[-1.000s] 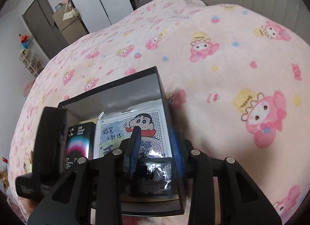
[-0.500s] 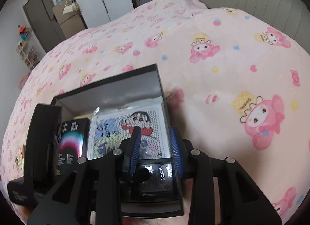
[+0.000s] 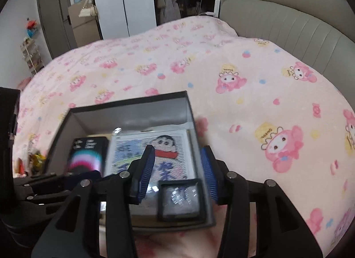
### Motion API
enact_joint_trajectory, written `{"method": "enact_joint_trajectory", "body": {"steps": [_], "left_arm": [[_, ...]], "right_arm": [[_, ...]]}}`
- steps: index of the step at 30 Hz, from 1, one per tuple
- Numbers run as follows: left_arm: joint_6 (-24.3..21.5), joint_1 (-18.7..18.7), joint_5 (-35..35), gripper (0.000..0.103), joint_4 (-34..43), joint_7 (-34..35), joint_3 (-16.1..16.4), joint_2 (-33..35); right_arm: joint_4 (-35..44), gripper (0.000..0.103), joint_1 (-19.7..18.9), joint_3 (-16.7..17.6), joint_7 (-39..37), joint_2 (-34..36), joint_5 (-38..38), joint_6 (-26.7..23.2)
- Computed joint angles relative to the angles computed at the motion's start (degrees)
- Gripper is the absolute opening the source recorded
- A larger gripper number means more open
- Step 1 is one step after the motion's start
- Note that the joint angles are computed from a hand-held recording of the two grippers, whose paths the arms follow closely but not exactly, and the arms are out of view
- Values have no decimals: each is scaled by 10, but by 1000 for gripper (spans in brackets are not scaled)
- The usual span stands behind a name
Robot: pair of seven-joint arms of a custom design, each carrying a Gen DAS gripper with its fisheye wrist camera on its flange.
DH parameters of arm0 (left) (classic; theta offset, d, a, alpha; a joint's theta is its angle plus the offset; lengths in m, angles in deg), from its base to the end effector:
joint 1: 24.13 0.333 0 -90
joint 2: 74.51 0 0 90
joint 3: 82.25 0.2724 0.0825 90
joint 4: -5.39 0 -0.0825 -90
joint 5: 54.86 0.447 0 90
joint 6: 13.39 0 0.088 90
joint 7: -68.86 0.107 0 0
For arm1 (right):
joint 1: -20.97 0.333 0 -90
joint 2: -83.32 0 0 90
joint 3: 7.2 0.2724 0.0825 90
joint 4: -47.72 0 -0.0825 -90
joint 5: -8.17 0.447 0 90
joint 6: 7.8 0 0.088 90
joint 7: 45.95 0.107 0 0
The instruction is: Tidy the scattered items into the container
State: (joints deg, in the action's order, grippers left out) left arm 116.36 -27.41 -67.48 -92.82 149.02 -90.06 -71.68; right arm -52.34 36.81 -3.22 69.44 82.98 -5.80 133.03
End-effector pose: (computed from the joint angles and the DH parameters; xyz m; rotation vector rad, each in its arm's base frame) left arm 0.6655 -0.1347 0.5458 -2.1475 1.9865 -0.7928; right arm 0.6322 0.2281 0.5889 -1.7943 1.7331 -0.6162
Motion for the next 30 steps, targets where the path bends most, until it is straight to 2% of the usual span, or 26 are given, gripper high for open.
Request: {"method": "enact_joint_trajectory", "body": {"steps": [2, 6, 9, 11, 15, 20, 23, 26, 30], "left_arm": [[-13, 11, -5, 28, -9, 32, 8, -23], [22, 11, -1, 28, -94, 67, 7, -110], [19, 11, 0, 28, -141, 91, 11, -179], [21, 10, 2, 28, -155, 98, 10, -198], [13, 20, 31, 29, -186, 102, 9, -244], [13, 39, 40, 30, -225, 79, 15, -296], [9, 50, 52, 30, -243, 68, 17, -319], [9, 56, 45, 30, -265, 66, 25, -343], [0, 68, 44, 30, -294, 66, 33, -375]], "right_arm": [[-12, 44, 2, 1, -22, -19, 36, 3], [-39, 44, 11, 7, -42, -65, 58, 13], [-54, 44, 24, 9, -61, -93, 92, 23], [-67, 47, 32, 10, -69, -109, 111, 37], [-79, 48, 43, 19, -64, -127, 112, 35], [-109, 50, 49, 31, -45, -152, 78, 72], [-102, 50, 49, 38, -32, -147, 54, 44], [-99, 50, 69, 28, -52, -142, 100, 35], [-81, 49, 89, 36, -83, -126, 117, 26]]}}
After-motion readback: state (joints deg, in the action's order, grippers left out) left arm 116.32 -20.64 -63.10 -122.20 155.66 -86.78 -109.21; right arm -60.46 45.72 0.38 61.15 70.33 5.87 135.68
